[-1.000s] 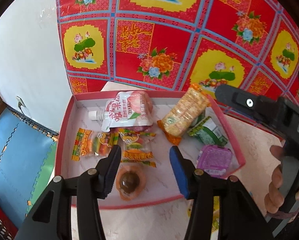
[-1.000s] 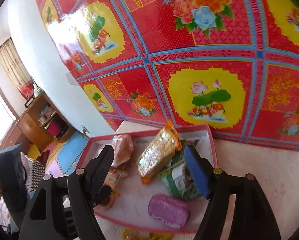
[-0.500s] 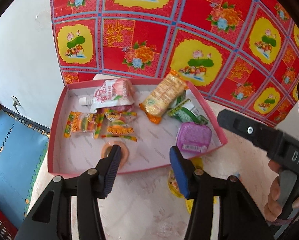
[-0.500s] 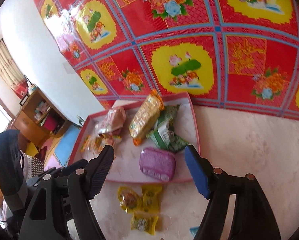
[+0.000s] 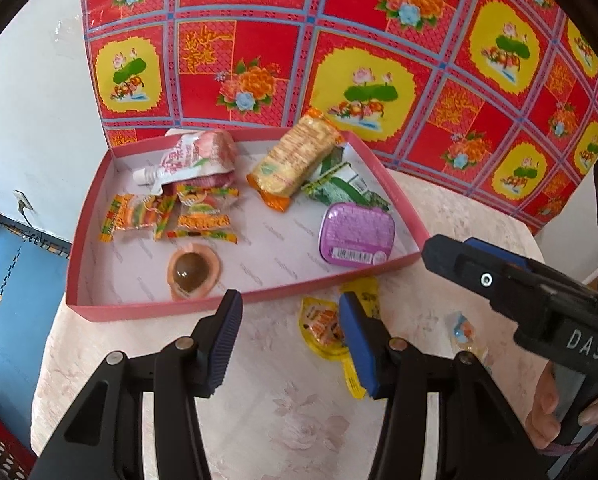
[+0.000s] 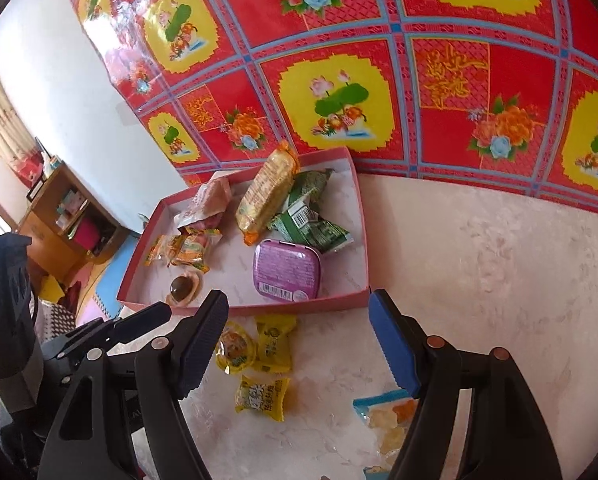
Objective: Organize snacks
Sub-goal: 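Withdraw both grippers from the box toward the yellow candies on the table, then grasp a small yellow wrapped candy with the left gripper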
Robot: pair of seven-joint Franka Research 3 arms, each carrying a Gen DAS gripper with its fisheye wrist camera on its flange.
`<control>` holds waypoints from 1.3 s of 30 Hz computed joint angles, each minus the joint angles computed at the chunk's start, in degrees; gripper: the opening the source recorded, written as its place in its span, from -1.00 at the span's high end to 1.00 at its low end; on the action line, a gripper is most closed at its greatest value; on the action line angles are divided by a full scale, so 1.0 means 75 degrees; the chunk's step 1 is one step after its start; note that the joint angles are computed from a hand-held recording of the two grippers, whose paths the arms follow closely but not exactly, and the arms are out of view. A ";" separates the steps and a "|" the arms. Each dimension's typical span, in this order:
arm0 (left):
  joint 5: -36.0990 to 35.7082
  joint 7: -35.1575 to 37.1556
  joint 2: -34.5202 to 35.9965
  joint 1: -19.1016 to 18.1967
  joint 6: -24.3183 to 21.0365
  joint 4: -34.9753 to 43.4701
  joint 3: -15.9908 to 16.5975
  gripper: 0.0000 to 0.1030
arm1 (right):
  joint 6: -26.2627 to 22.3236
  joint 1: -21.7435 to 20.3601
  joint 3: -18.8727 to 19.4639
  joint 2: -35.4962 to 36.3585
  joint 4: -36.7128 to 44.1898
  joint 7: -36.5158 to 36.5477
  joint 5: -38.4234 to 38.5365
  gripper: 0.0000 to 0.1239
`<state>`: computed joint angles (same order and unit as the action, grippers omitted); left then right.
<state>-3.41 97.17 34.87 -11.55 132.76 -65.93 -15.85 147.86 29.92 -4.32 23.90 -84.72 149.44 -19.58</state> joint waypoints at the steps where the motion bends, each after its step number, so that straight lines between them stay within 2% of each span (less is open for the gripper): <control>1: 0.0009 -0.0014 0.0000 -0.0008 -0.0023 -0.0013 0.0003 -0.03 | 0.0013 0.0006 -0.0009 -0.0017 -0.0052 0.0028 -0.0007 -0.20; 22: 0.0519 -0.0407 0.0269 -0.0363 -0.0372 0.0152 0.0135 -0.02 | 0.0516 -0.0143 0.0073 -0.0282 -0.0763 0.0045 0.0295 -0.20; 30: 0.0477 -0.0209 0.0272 -0.0335 -0.0089 0.0021 0.0052 0.28 | 0.0424 -0.0189 0.0155 -0.0260 -0.0753 -0.0155 0.0518 -0.15; 32: 0.0466 -0.0159 0.0272 -0.0325 -0.0020 -0.0022 0.0038 0.49 | 0.0379 -0.0201 0.0184 -0.0239 -0.0720 -0.0220 0.0605 -0.11; 39: 0.0283 -0.0053 0.0121 -0.0177 0.0293 -0.0313 -0.0029 0.52 | 0.0180 -0.0184 0.0237 -0.0131 -0.0539 -0.0389 0.0821 0.05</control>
